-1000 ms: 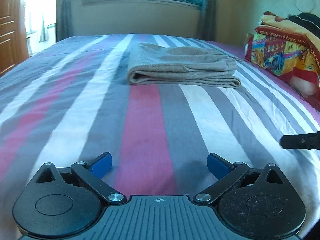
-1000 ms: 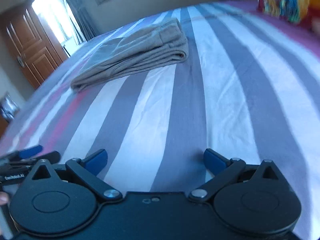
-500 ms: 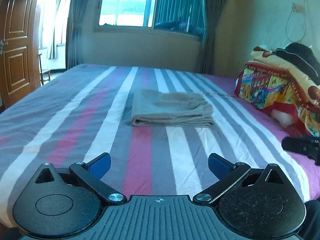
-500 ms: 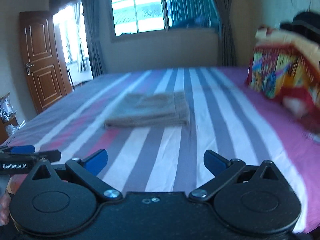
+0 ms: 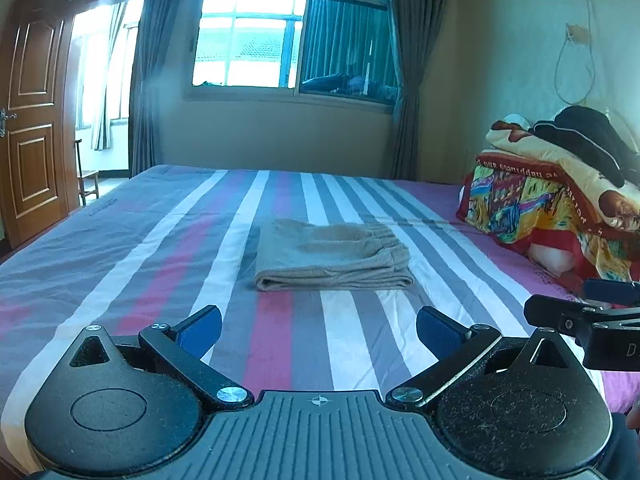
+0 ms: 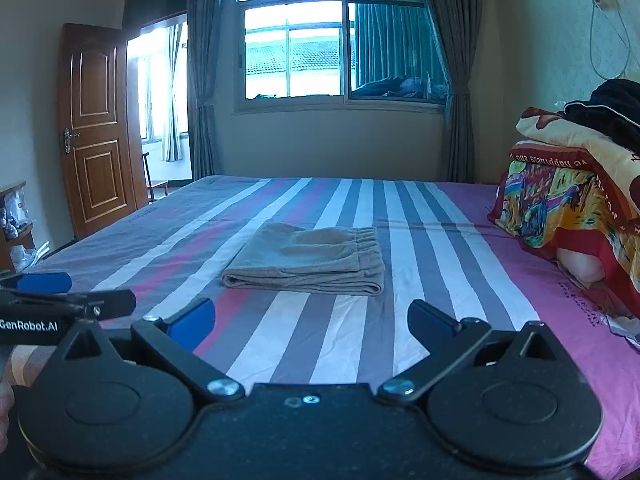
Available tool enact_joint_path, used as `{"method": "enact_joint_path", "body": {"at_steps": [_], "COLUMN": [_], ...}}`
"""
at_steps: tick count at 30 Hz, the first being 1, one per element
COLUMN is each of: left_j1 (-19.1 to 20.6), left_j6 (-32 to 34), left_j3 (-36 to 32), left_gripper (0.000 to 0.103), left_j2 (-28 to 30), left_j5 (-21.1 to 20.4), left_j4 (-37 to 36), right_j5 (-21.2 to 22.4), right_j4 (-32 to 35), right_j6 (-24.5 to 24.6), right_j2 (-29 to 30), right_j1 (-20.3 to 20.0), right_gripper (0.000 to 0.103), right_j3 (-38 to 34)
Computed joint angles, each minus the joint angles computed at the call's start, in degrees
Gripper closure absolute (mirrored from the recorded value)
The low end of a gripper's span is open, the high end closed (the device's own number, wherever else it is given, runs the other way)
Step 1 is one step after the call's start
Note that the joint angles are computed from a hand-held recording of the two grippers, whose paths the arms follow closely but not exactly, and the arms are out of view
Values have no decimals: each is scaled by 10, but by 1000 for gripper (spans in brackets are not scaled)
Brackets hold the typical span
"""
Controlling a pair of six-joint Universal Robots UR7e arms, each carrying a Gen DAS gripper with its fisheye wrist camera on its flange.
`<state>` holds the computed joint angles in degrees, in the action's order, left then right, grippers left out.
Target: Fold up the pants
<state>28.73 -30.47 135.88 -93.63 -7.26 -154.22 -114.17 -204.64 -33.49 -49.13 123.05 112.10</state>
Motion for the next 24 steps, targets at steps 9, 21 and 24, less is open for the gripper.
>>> {"method": "enact_joint_path", "body": {"at_steps": [9,21,24], "left_j1": [-1,-8,-9], "left_j6": [72,119,173], "left_j3": [0,5,4], "left_gripper": [0,0,0], "left_j2": [22,34,54], "left_j5": [1,4,12], "left_j4": [-92,-152,-214], "right_j5": [-8,-11,-13], "right_j4": [-24,-33,-35], "right_j6": [1,3,4], "right_j2": [10,11,12], "right_j1": [5,7,8], "right_gripper": [0,0,0], "right_j3": [-2,-1,-1]}}
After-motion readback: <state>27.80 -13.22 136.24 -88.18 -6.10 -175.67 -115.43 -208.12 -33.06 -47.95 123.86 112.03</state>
